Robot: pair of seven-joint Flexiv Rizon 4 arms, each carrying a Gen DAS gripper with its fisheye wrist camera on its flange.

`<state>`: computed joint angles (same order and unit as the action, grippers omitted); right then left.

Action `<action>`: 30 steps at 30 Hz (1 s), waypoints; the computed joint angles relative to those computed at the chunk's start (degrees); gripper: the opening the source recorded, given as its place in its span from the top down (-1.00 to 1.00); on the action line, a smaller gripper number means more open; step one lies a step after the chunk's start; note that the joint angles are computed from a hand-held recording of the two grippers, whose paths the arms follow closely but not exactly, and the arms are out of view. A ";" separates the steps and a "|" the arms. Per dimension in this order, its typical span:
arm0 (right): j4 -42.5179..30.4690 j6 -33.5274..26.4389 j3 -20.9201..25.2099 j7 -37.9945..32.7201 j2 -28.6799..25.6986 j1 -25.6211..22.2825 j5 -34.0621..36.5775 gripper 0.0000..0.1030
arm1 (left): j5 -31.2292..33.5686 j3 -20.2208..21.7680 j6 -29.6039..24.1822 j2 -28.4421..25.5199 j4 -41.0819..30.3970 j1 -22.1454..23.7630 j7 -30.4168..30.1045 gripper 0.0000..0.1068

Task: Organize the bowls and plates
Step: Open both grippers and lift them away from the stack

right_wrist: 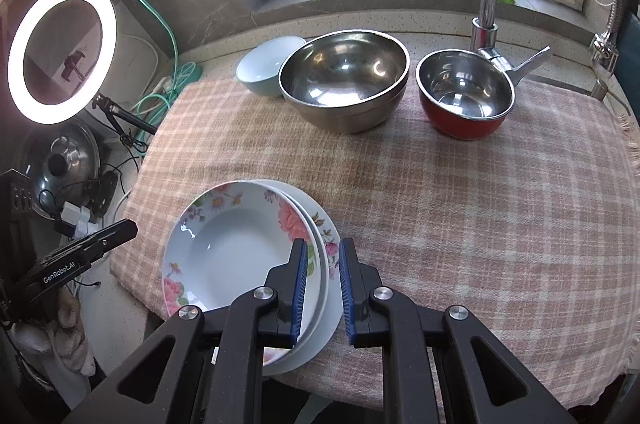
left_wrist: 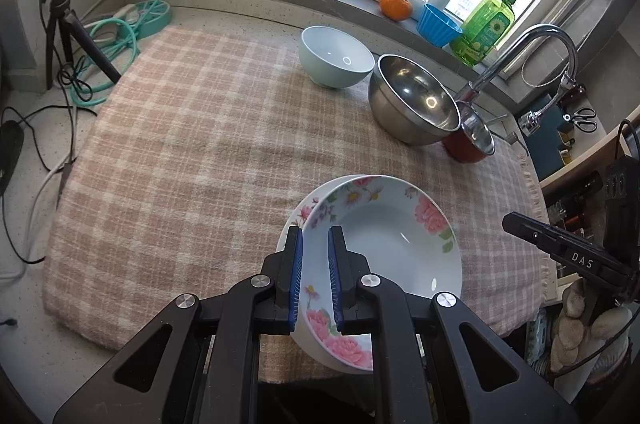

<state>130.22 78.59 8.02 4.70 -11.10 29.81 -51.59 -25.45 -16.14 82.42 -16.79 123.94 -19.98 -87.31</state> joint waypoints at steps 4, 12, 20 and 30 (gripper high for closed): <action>0.48 -1.28 -1.28 5.73 1.67 -0.36 -5.31 0.70 | -1.20 -1.41 -0.04 -0.06 -1.01 1.49 2.77 0.80; -0.76 -3.69 -0.46 13.52 2.78 -3.21 -12.50 0.70 | -6.28 -4.04 -1.49 -1.05 -3.66 4.16 10.80 0.78; -2.85 -8.42 1.45 13.70 3.17 -4.15 -10.34 0.64 | -11.73 -5.46 -2.90 -2.26 -6.47 5.74 18.74 0.78; -3.96 -10.77 2.07 12.17 3.49 -4.42 -6.15 0.60 | -17.66 -4.66 -5.75 -3.87 -9.18 4.79 24.73 0.78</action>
<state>126.26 67.82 10.09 16.87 -7.61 25.39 -57.74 -43.11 -20.80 76.67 -20.66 114.76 -15.19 -62.58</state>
